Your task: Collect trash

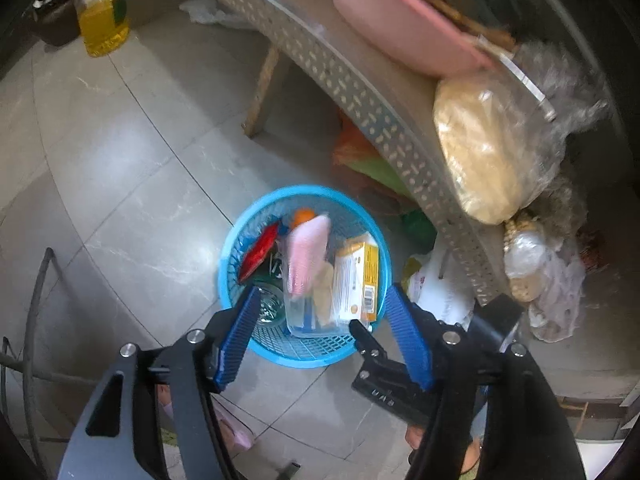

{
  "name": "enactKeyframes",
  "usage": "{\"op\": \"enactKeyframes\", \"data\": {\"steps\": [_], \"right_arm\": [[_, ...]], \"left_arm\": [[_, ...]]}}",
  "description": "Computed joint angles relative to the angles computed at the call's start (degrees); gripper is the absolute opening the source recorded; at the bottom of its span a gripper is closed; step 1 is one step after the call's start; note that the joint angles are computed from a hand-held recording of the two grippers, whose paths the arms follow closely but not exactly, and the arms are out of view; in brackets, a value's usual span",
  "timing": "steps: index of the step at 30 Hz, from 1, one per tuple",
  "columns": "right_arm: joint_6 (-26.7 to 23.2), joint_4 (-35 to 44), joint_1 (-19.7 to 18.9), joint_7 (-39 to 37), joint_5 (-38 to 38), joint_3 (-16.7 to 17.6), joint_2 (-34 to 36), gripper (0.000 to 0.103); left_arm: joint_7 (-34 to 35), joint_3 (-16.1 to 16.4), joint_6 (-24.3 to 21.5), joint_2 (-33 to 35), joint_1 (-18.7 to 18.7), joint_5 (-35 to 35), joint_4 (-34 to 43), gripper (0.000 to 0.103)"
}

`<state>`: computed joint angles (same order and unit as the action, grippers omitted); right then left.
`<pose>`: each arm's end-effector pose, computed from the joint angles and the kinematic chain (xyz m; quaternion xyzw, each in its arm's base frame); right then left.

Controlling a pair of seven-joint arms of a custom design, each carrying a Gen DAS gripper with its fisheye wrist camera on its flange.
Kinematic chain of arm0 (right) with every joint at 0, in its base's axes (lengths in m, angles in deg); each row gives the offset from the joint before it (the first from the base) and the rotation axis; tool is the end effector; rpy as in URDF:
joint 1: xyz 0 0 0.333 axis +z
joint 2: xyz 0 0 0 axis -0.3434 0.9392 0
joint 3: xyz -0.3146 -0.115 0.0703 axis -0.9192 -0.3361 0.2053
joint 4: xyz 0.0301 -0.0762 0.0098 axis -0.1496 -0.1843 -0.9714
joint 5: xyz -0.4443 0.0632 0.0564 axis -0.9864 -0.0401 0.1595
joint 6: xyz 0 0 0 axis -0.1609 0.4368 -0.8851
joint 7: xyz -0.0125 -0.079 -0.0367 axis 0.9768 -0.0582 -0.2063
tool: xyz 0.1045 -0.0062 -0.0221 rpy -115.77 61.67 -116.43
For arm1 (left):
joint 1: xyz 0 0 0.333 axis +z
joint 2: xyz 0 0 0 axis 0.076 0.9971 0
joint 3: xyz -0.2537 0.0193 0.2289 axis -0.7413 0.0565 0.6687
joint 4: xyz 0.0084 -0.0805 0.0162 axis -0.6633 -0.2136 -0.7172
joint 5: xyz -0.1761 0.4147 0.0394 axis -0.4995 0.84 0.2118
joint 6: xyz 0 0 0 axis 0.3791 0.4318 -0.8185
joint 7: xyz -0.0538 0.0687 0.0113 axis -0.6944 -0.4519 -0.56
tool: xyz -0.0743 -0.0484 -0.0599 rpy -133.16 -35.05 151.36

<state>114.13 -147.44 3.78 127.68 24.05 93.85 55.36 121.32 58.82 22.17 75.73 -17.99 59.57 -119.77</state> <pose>0.4165 0.2857 0.5439 -0.4389 0.8813 -0.1136 0.1334 0.6357 -0.4576 0.5990 0.4865 -0.8425 0.1854 0.1384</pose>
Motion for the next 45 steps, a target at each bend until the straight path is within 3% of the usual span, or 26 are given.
{"op": "enactKeyframes", "data": {"steps": [4, 12, 17, 22, 25, 33, 35, 39, 45], "right_arm": [[-0.34, -0.75, 0.11, 1.62, 0.02, 0.51, -1.50, 0.084], [-1.88, 0.29, 1.41, 4.75, -1.94, 3.04, -4.33, 0.084], [-2.00, 4.46, 2.61, 5.77, -6.29, 6.27, -5.21, 0.087], [-5.97, 14.33, 3.47, 3.41, -15.12, 10.84, -0.69, 0.094], [-8.42, 20.91, 4.29, 1.65, -22.34, 13.43, 3.63, 0.095], [-11.51, 34.45, 9.97, -0.99, -33.26, 14.25, 14.16, 0.095], [-13.08, 36.50, 11.67, -1.07, -35.57, 14.09, 15.62, 0.095], [-17.68, 40.68, 15.31, -1.55, -39.45, 13.58, 18.40, 0.095], [-22.12, 43.49, 19.85, 1.31, -41.89, 12.17, 20.34, 0.095]], "left_arm": [[1.17, 0.00, 2.18, -4.72, 2.22, -2.40, -4.22, 0.064], [9.36, 0.57, 8.35, -20.29, 6.87, -9.77, -19.01, 0.067], [14.94, 2.87, 15.65, -34.06, 8.39, -14.25, -32.38, 0.076], [16.36, 5.57, 23.93, -47.12, 9.31, -15.56, -45.02, 0.087], [12.54, 5.60, 28.83, -53.48, 11.01, -11.84, -50.95, 0.097], [-2.86, 4.61, 35.27, -67.55, 17.14, -2.20, -62.82, 0.097], [-4.79, 3.58, 35.64, -69.87, 19.08, 1.77, -64.34, 0.097], [-5.77, 4.16, 35.98, -73.22, 19.17, 4.32, -66.93, 0.097], [-9.71, 2.54, 32.85, -77.33, 20.63, 7.60, -69.06, 0.097]]}}
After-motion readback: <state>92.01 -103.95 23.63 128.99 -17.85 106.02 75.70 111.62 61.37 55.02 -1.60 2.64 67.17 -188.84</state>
